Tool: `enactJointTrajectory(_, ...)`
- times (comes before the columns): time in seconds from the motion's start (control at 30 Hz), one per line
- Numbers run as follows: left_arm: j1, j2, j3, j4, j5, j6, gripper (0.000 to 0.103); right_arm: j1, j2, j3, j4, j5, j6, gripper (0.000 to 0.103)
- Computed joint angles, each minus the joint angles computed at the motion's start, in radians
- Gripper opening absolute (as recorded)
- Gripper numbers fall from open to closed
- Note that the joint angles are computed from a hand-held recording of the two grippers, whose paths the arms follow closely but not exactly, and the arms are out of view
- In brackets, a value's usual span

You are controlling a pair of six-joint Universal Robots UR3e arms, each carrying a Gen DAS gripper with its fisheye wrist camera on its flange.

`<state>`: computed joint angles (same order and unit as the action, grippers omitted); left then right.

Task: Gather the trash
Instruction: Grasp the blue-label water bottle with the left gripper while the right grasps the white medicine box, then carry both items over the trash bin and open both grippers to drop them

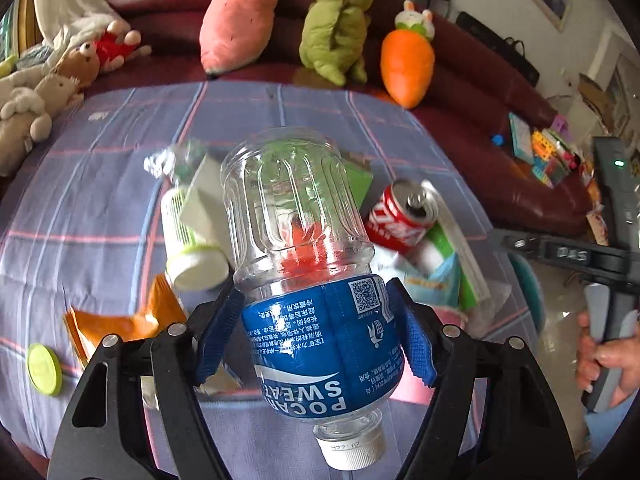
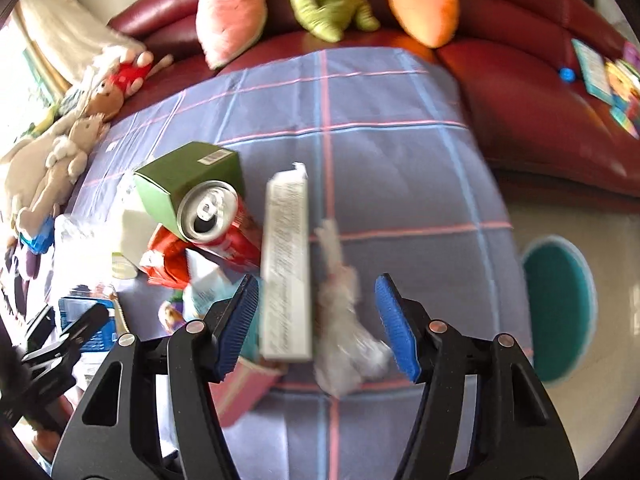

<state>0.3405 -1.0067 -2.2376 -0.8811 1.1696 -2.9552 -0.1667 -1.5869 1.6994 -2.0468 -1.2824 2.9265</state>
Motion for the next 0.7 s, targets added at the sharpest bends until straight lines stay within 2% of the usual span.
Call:
enactJointTrajectory(0.13, 0.024, -0.095, 0.046, 0.027, -0.031, -0.006, 0.073, 0.082, 0.188, -0.176, 0.050, -0.060, 0.027, 0.059)
enactJointTrajectory(0.27, 0.029, -0.164, 0.081, 0.041, -0.044, -0.012, 0.073, 0.106, 0.283, -0.253, 0.077, -0.070, 0.038, 0.059)
enactJointTrajectory(0.33, 0.021, -0.202, 0.104, 0.059, -0.039, -0.019, 0.073, 0.111, 0.327, -0.287, 0.095, -0.060, 0.040, 0.056)
enactJointTrajectory(0.37, 0.017, -0.218, 0.115, 0.064, -0.039, -0.022, 0.073, 0.112, 0.349, -0.304, 0.110, -0.049, 0.039, 0.049)
enactJointTrajectory(0.4, 0.015, -0.226, 0.121, 0.066, -0.041, -0.022, 0.073, 0.111, 0.355, -0.305, 0.116, -0.040, 0.038, 0.032)
enactJointTrajectory(0.43, 0.011, -0.236, 0.129, 0.069, -0.040, -0.024, 0.073, 0.111, 0.360, -0.304, 0.114, -0.033, 0.036, 0.030)
enactJointTrajectory(0.7, -0.042, -0.259, 0.193, 0.061, -0.018, -0.035, 0.073, 0.025, 0.220, -0.247, 0.107, 0.076, 0.023, 0.029)
